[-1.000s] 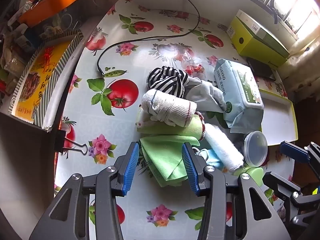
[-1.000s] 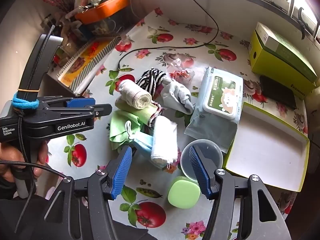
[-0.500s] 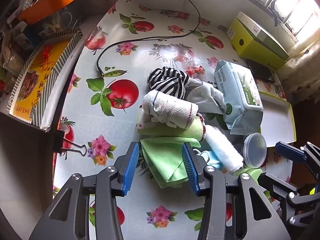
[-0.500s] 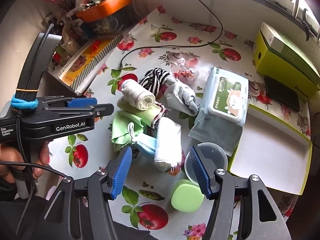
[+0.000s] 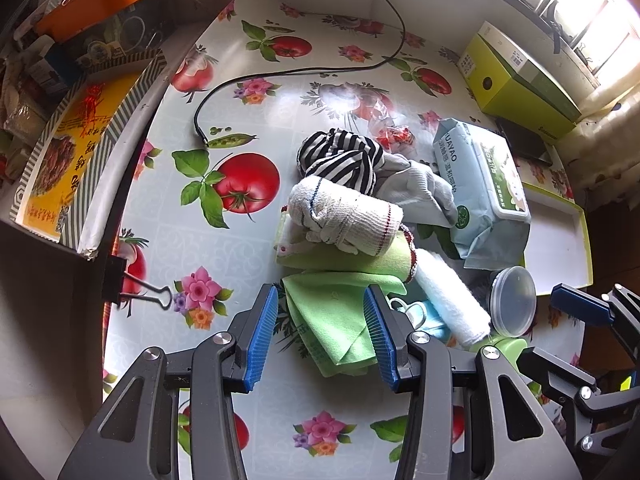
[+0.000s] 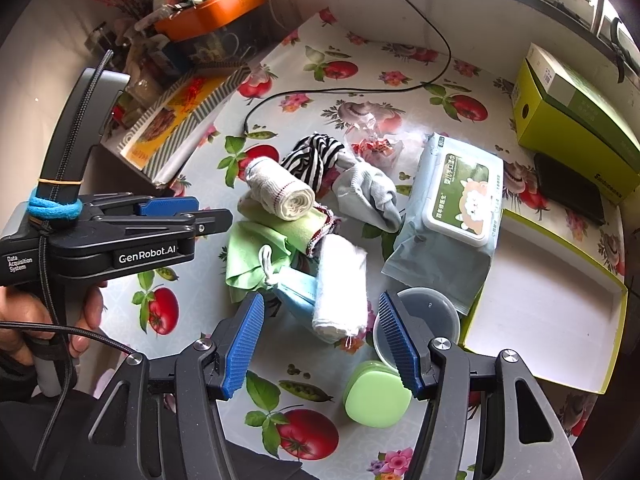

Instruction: Organize soft objects

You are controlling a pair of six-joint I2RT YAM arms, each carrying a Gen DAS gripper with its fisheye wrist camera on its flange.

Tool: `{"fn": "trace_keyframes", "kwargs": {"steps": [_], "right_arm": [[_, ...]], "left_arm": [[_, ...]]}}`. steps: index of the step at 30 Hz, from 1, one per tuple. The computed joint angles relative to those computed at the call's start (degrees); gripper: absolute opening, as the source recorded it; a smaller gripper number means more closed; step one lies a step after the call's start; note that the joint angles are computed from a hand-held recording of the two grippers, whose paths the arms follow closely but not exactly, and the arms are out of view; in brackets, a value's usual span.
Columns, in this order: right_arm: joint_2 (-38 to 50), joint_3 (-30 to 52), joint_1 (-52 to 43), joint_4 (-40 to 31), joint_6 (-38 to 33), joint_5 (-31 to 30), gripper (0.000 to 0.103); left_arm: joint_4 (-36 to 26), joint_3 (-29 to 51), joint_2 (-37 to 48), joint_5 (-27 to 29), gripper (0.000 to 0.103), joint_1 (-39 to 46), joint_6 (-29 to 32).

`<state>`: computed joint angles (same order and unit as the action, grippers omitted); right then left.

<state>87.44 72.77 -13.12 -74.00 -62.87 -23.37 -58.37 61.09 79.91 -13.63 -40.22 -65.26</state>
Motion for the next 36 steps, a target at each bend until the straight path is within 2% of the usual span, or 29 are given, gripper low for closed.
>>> {"fn": "trace_keyframes", "kwargs": {"steps": [3,11,36], "right_arm": [[-1.03,-0.85,0.69,1.68,0.8,2.81,0.061],[-1.37,-2.27,0.53,3.13,0.56,-1.17,0.061],[1.85,-3.1,6.96,9.54,6.43,3.39,0.058]], "left_arm": [[0.3,-0.45,-0.25,-0.03,0.046,0.3,0.11],[1.68,-1.99,-1.0,1.75,0.046,1.48,0.32],[6.29,-6.21,-3.69,4.29,0.046,5.97,3.04]]}}
